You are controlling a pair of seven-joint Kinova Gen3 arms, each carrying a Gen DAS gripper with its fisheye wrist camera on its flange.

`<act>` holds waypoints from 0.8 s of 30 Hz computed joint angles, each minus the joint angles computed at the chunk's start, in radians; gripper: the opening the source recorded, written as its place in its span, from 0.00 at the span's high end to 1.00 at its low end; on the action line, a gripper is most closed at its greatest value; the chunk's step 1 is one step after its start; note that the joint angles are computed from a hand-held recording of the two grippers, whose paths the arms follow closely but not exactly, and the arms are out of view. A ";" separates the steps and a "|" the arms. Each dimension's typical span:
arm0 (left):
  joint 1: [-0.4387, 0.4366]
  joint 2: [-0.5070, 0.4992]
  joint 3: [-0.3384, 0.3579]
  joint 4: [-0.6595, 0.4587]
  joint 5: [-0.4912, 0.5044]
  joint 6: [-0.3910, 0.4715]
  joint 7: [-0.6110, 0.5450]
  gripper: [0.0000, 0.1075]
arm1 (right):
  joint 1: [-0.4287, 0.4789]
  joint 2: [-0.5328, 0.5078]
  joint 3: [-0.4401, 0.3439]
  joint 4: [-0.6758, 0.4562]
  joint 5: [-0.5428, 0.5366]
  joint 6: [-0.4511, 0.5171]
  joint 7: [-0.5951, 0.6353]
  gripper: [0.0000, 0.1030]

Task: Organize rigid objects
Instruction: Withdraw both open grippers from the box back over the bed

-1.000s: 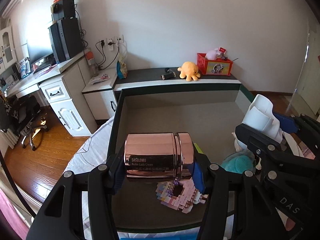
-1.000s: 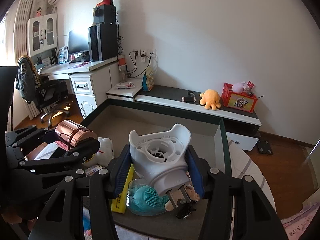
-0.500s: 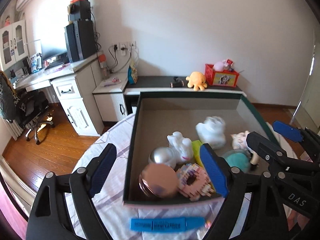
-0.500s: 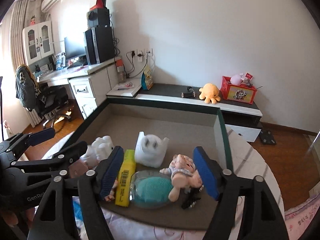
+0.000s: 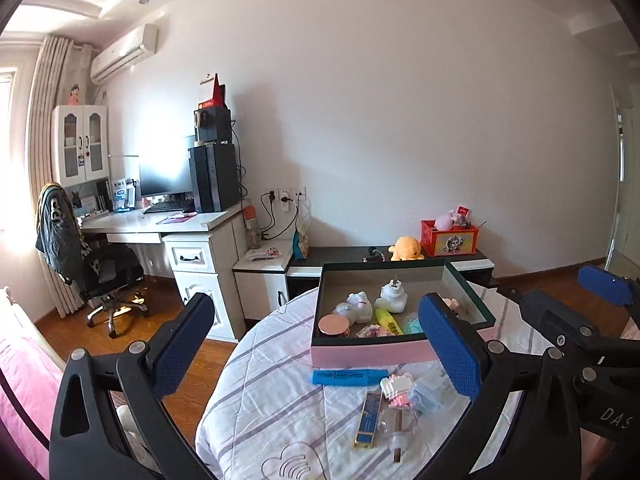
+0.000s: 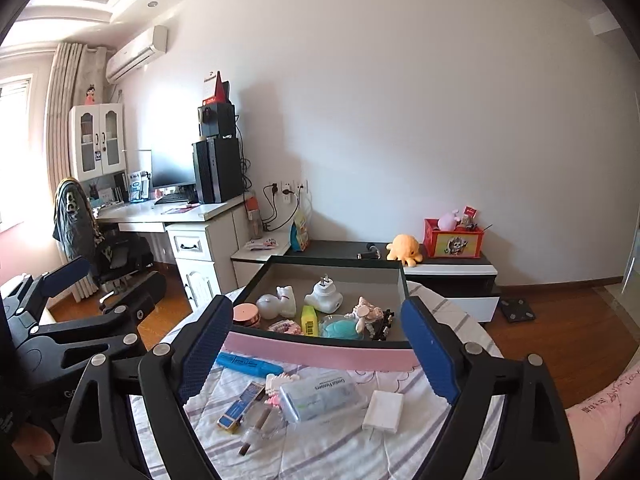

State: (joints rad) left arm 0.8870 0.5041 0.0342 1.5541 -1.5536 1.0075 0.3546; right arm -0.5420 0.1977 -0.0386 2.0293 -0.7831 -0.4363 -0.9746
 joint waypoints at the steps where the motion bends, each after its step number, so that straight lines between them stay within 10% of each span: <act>1: 0.015 -0.019 0.002 0.027 -0.005 0.010 0.027 0.04 | -0.012 -0.018 -0.002 0.021 -0.010 -0.018 0.004 0.14; 11: 0.104 -0.107 0.112 0.170 -0.049 0.208 0.129 0.04 | -0.050 -0.187 -0.186 0.248 -0.169 -0.284 0.053 0.01; 24: 0.115 -0.115 0.155 0.165 -0.043 0.262 0.103 0.04 | -0.037 -0.240 -0.275 0.299 -0.248 -0.363 0.089 0.00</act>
